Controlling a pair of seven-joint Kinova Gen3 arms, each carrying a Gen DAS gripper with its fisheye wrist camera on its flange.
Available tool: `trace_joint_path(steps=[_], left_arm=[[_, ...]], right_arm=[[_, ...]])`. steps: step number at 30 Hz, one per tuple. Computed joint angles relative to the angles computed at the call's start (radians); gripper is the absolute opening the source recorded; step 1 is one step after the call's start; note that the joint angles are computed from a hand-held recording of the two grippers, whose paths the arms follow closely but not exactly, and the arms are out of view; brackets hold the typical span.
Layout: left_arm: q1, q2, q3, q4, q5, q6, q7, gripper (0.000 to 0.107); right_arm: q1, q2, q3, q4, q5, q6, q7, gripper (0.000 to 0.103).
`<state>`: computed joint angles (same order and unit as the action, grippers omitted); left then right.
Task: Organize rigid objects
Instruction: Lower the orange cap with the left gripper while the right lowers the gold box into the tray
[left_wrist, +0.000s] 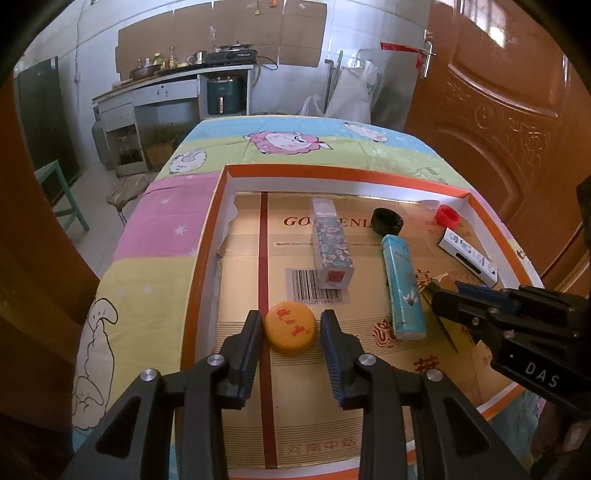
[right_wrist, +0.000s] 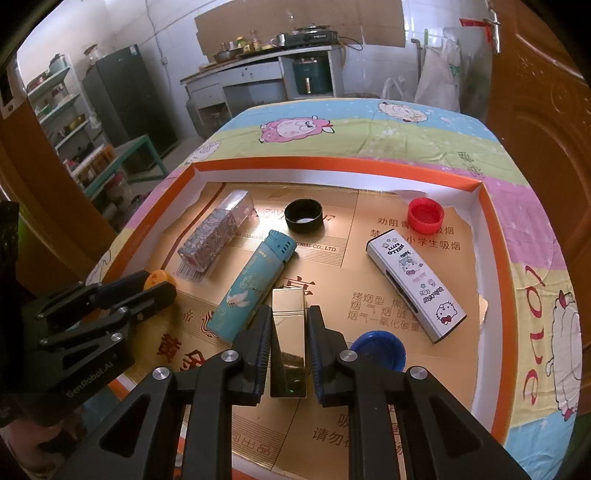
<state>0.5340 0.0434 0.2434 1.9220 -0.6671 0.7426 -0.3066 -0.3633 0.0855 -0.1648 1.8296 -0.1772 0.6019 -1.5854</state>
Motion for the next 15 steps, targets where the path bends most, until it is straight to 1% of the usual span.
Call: trace_joint_path(steps=[4,8,11,15], left_arm=[[-0.002,-0.003,0.0,0.003,-0.001,-0.01,0.002,0.038],[-0.003,-0.011,0.002,0.009,-0.016,-0.009,0.027,0.038],[-0.003,-0.03,0.01,0.021,-0.042,-0.017,0.057,0.038],[-0.004,-0.039,0.031,0.014,-0.066,0.001,0.074,0.038]], right_arm=[[0.003,0.001,-0.001,0.0,-0.012,-0.001,0.012,0.02],[0.007,-0.005,-0.002,0.005,-0.026,-0.013,0.031,0.021],[-0.003,-0.026,-0.002,0.021,0.0,-0.035,0.017,0.023],[-0.002,-0.043,-0.001,0.028,-0.006,-0.035,0.021,0.023]])
